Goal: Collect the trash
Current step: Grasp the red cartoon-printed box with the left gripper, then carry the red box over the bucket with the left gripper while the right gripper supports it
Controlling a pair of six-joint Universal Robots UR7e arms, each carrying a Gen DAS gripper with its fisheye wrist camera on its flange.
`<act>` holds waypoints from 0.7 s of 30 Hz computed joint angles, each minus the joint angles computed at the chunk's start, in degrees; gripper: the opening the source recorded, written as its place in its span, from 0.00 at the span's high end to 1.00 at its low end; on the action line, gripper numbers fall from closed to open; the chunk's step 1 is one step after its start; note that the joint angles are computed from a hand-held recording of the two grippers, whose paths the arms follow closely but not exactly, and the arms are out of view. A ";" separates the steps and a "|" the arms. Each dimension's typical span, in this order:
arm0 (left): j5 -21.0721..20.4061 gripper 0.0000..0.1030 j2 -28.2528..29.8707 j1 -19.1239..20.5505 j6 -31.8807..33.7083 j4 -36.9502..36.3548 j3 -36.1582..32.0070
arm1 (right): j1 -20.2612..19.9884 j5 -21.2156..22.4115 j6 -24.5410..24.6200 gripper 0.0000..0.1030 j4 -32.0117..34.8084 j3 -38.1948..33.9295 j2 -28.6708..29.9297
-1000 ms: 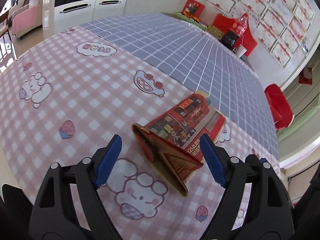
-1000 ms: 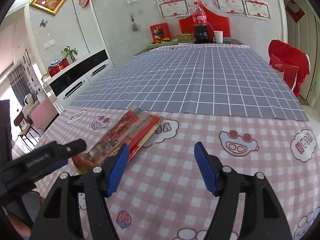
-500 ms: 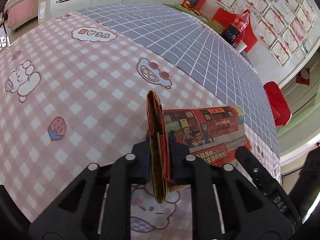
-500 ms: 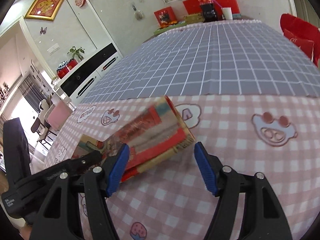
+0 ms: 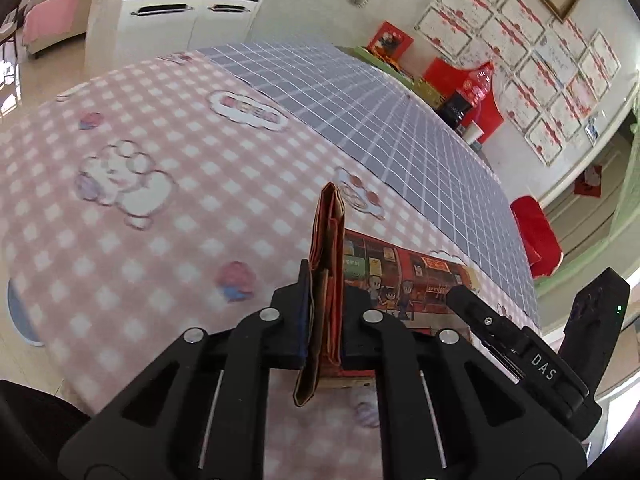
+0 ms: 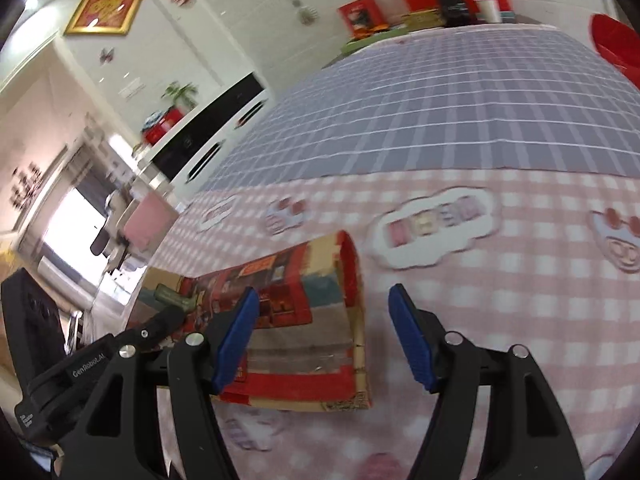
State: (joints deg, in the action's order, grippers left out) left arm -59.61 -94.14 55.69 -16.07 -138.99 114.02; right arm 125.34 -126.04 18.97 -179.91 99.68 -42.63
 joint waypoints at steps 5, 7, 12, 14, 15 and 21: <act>1.16 0.91 -4.01 1.37 1.15 0.38 -0.04 | 2.37 1.89 -2.87 0.37 3.53 -6.46 4.79; 3.47 0.91 -5.93 1.75 2.25 0.12 -0.13 | 3.74 1.79 -4.25 0.39 5.97 -10.56 7.64; 6.85 0.91 -9.93 4.34 3.96 0.22 -1.86 | 6.92 3.55 -9.12 0.47 11.22 -22.16 15.75; 8.53 0.91 -11.55 5.83 5.06 -0.21 -2.65 | 7.87 4.11 -10.55 0.50 13.73 -26.82 18.75; 9.26 0.91 -12.23 6.68 5.49 -0.55 -3.08 | 8.54 4.49 -11.68 0.51 15.48 -30.22 21.01; 9.73 0.91 -14.36 14.29 8.15 -2.60 -6.89 | 11.34 7.79 -15.44 0.53 27.66 -51.37 34.41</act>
State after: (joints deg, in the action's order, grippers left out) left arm -49.88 -108.50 69.98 -7.92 -141.59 107.13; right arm 136.67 -118.25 3.53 -152.26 48.31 -8.22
